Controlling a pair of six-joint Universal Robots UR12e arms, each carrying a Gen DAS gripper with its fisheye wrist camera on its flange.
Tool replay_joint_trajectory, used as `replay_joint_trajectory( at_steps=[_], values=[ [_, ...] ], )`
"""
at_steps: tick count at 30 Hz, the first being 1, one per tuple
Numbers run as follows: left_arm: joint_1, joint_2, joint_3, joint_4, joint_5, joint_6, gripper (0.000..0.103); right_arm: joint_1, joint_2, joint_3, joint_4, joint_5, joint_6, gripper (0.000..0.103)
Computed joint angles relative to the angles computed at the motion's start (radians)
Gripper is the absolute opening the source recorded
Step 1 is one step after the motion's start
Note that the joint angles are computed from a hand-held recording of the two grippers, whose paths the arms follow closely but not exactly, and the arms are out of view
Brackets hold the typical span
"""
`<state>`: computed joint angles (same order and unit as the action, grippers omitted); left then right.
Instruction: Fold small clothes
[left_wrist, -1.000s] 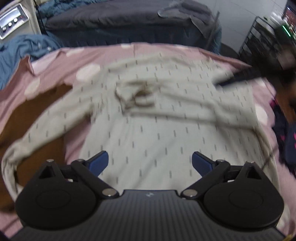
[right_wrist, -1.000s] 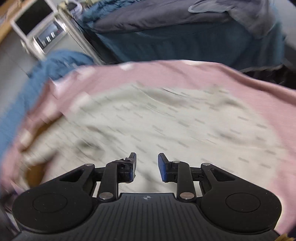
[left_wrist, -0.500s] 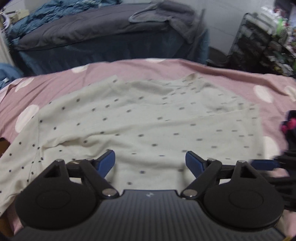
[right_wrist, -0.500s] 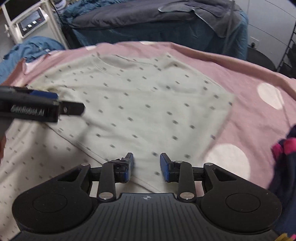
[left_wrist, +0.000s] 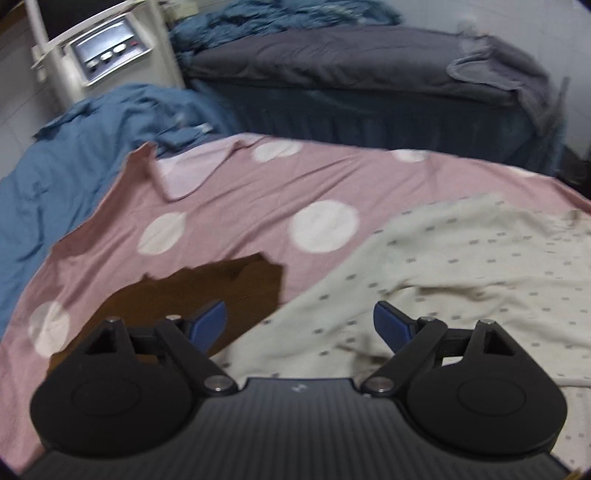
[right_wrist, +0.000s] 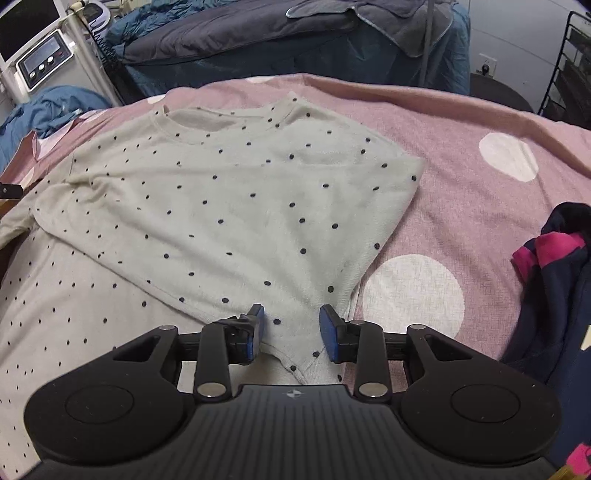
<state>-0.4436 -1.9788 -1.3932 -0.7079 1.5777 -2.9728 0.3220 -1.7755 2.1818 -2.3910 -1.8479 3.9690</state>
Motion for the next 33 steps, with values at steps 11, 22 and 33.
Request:
replay_joint_trajectory(
  at_steps=[11,22,33],
  values=[
    [-0.030,-0.065,0.077,-0.110,-0.211,0.032,0.069,-0.008,0.097,-0.054,-0.199,0.024,-0.140,0.090],
    [-0.012,-0.142,0.228,-0.338,-0.157,0.356,0.019,-0.010,0.099,-0.055,-0.126,0.064,-0.062,0.090],
    [-0.027,-0.160,0.263,-0.408,-0.140,0.509,0.001,-0.015,0.091,-0.052,-0.105,0.084,-0.042,0.090]
  ],
)
